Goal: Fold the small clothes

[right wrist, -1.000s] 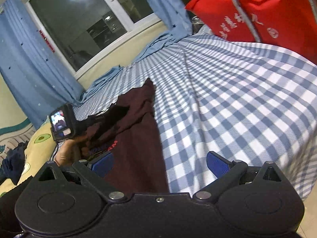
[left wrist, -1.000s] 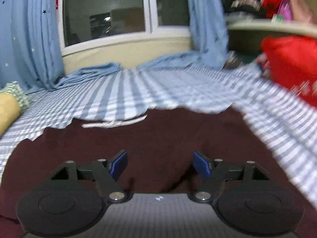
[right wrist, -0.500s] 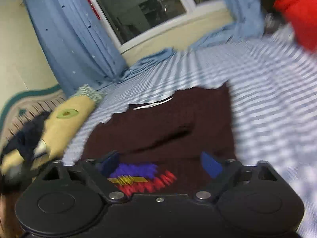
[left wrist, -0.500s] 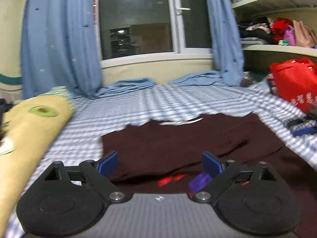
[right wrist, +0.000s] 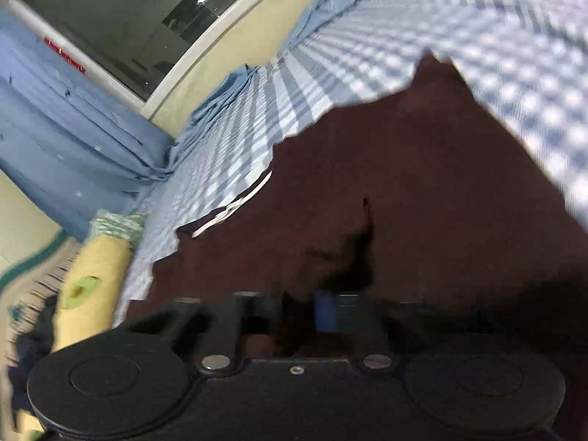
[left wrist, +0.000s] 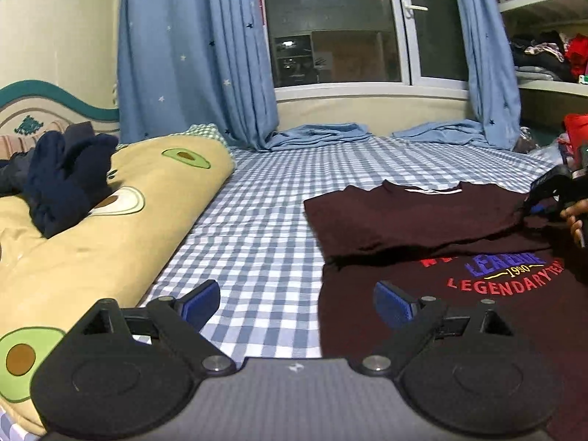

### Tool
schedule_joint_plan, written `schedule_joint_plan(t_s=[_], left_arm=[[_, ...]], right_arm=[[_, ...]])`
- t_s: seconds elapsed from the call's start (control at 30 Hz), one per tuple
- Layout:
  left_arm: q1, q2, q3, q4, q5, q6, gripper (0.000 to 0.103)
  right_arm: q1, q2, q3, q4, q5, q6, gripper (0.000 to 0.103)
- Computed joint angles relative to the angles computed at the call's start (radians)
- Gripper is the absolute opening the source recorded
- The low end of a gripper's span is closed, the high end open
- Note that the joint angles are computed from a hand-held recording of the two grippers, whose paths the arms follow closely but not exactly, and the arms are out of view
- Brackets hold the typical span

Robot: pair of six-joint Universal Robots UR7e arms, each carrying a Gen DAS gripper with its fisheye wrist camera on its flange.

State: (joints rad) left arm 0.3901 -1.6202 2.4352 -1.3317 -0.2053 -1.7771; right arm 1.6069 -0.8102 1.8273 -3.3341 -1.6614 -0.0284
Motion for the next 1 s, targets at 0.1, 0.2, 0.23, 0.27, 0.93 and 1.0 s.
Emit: schedule_joint_plan(t_s=[0.1, 0.2, 0.23, 0.27, 0.93, 1.0], left_arm=[[0.001, -0.015, 0.019, -0.052, 0.004, 0.034, 0.093], [0.031, 0.015, 0.044, -0.249, 0.008, 0.172, 0.093], [0.04, 0.03, 0.054, -0.315, 0.011, 0.214, 0.093], [0.041, 0.041, 0.057, -0.349, 0.009, 0.237, 0.093], [-0.325, -0.077, 0.18, -0.361, -0.346, 0.585, 0.097], [-0.364, -0.058, 0.182, -0.358, -0.399, 0.661, 0.097]], right_arm=[[-0.006, -0.014, 0.038, -0.128, 0.1, -0.068, 0.013], [-0.004, -0.022, 0.023, -0.102, 0.009, -0.063, 0.013], [-0.004, -0.024, 0.007, -0.043, -0.048, -0.06, 0.014], [-0.004, -0.022, 0.001, -0.014, -0.093, -0.077, 0.017], [0.11, -0.763, 0.571, 0.124, -0.052, -0.403, 0.099], [0.136, -0.842, 0.624, 0.161, -0.068, -0.388, 0.099]])
